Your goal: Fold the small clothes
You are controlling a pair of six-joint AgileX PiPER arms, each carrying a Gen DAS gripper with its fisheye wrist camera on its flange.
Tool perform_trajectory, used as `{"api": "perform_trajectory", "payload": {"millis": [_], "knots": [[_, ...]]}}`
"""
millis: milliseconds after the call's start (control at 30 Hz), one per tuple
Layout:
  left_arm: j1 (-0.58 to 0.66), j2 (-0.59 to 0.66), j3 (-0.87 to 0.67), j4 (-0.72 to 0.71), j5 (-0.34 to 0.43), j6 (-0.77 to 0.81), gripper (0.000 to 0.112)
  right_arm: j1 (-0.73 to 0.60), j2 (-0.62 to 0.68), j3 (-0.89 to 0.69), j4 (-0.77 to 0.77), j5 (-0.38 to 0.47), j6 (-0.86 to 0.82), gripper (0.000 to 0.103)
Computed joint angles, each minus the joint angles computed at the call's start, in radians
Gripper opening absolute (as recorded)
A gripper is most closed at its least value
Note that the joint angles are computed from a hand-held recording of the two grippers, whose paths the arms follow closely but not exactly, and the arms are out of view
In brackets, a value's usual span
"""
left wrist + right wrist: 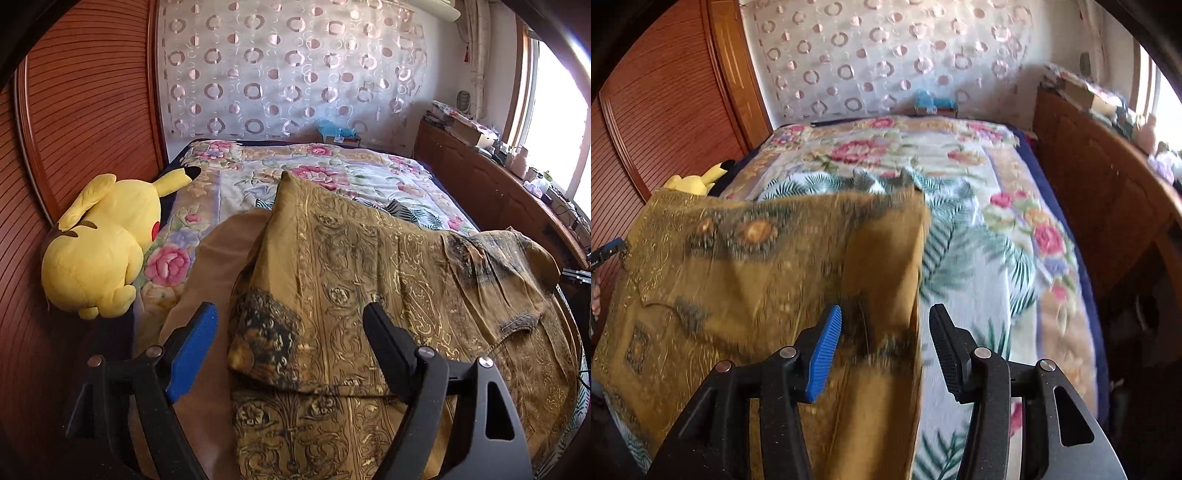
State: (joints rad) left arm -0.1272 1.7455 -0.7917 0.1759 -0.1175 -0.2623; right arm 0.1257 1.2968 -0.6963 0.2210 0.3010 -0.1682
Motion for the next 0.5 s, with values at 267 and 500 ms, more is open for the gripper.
{"api": "perform_trajectory", "payload": {"millis": [267, 500], "knots": [[-0.002, 0.006, 0.023, -0.079, -0.012, 0.073, 0.081, -0.020, 0.039, -0.011, 0.046, -0.015, -0.042, 0.052], [-0.003, -0.002, 0.047, -0.001, -0.018, 0.010, 0.067, 0.015, 0.081, -0.057, -0.107, -0.051, 0.106, 0.038]]}}
